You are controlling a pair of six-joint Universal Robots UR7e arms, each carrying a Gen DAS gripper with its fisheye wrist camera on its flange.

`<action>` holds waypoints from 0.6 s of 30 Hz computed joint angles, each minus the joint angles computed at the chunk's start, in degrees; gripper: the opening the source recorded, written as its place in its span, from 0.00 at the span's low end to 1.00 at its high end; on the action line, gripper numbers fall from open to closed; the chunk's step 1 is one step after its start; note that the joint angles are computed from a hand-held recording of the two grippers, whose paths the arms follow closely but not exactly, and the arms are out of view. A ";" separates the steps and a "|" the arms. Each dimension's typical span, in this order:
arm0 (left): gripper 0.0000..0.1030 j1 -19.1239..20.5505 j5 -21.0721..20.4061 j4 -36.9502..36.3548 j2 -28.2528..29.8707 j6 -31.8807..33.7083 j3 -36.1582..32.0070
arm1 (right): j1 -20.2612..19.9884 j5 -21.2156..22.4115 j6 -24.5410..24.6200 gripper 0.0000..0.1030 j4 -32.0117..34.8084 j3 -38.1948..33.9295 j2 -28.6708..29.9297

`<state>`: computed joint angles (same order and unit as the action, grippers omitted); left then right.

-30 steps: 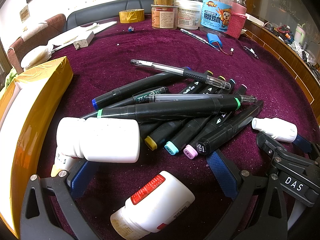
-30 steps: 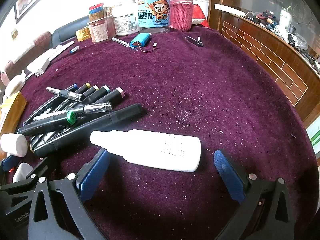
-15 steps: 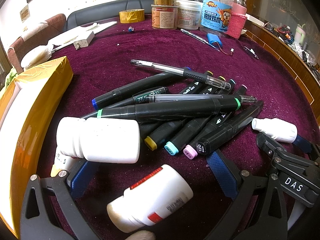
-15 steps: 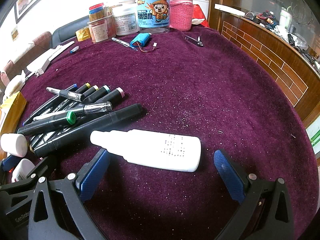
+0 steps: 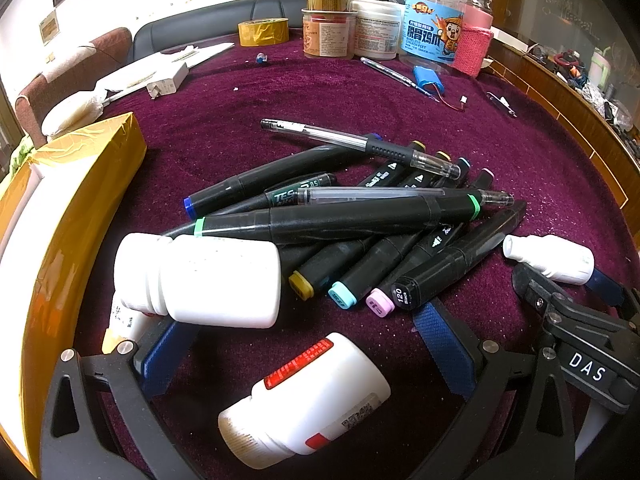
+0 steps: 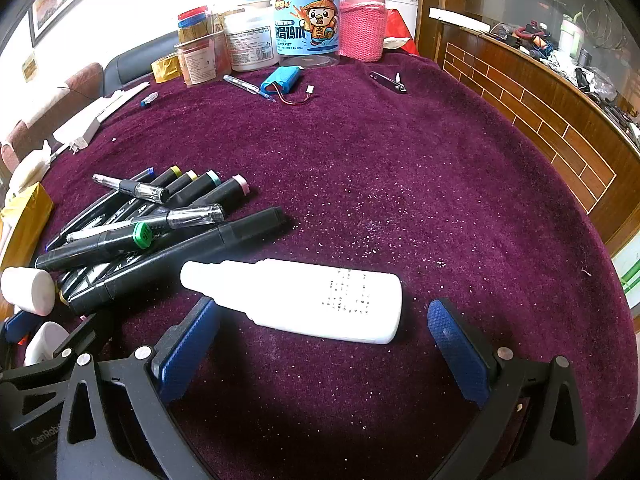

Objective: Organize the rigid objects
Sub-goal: 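Move the left gripper toward the white bottle with the orange cap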

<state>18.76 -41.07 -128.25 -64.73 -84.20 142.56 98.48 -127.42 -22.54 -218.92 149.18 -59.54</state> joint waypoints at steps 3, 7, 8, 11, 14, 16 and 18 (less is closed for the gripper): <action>1.00 0.36 -1.13 -1.75 -0.91 4.25 0.45 | 0.02 -0.03 0.02 0.99 0.04 -0.01 -0.01; 1.00 -1.08 -4.56 -0.90 -3.16 6.15 1.57 | 0.23 -0.33 0.04 0.99 0.02 -0.07 0.10; 1.00 -2.27 -4.99 0.15 -3.32 4.36 1.93 | 0.40 -0.29 0.37 0.99 0.42 0.03 -0.24; 1.00 -2.86 -5.06 2.47 -2.56 1.71 1.15 | 0.42 -0.22 0.61 0.99 0.95 0.06 -0.67; 1.00 -2.46 -4.70 3.19 -1.69 2.36 0.18 | 1.38 -0.55 3.39 0.99 5.63 0.77 -2.50; 1.00 -2.29 -5.31 1.37 -2.66 3.65 1.08 | 1.62 -0.75 6.86 0.99 11.07 0.36 -4.81; 0.99 -3.23 -7.27 1.44 -4.85 3.03 2.08 | 1.60 -1.72 8.11 0.99 10.91 -1.18 -3.64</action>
